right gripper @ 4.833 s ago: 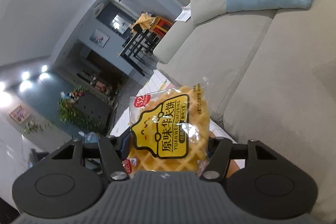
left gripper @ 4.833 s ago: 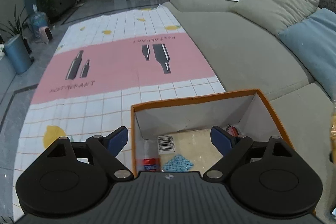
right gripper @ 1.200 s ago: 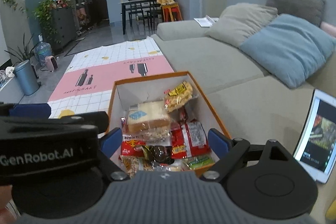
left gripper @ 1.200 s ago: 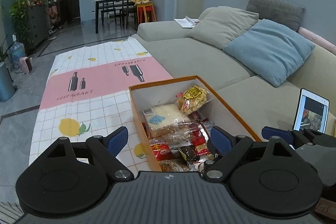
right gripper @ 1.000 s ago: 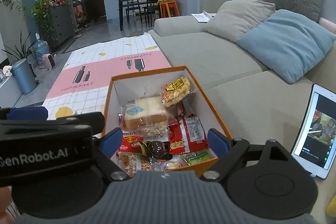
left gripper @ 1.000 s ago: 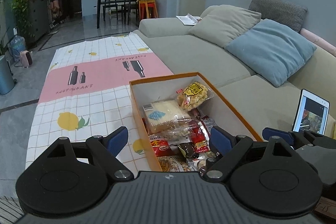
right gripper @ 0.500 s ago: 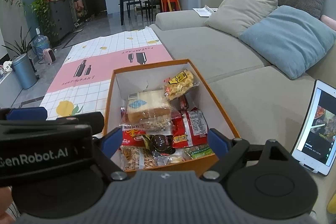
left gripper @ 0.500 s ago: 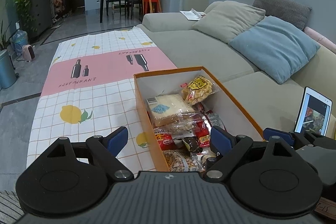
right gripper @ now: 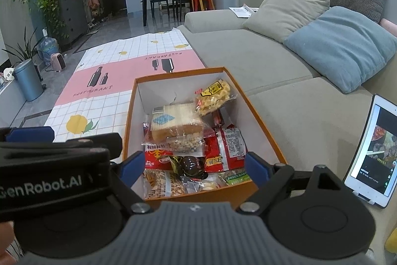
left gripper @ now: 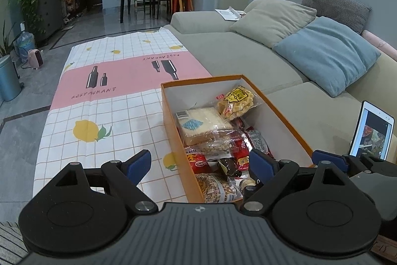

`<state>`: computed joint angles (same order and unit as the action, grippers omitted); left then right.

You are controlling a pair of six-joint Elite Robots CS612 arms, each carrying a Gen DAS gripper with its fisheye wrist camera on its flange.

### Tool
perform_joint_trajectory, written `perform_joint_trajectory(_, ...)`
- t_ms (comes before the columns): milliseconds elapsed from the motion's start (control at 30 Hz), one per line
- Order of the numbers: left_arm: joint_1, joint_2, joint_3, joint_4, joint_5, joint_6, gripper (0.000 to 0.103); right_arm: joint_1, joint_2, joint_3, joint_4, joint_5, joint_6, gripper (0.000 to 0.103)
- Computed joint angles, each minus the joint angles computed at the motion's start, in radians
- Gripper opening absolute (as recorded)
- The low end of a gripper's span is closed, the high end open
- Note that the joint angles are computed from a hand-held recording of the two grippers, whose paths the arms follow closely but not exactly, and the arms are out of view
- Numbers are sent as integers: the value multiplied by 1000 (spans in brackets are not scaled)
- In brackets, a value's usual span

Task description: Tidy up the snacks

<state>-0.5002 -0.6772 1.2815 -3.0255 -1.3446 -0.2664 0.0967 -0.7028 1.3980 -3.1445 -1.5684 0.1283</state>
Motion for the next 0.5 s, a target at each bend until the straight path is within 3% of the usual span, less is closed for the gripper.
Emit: perform_joint_trajectory(500,1,-1,-2,6,-3,3,103,2,-3,4,0,-4,-3,84)
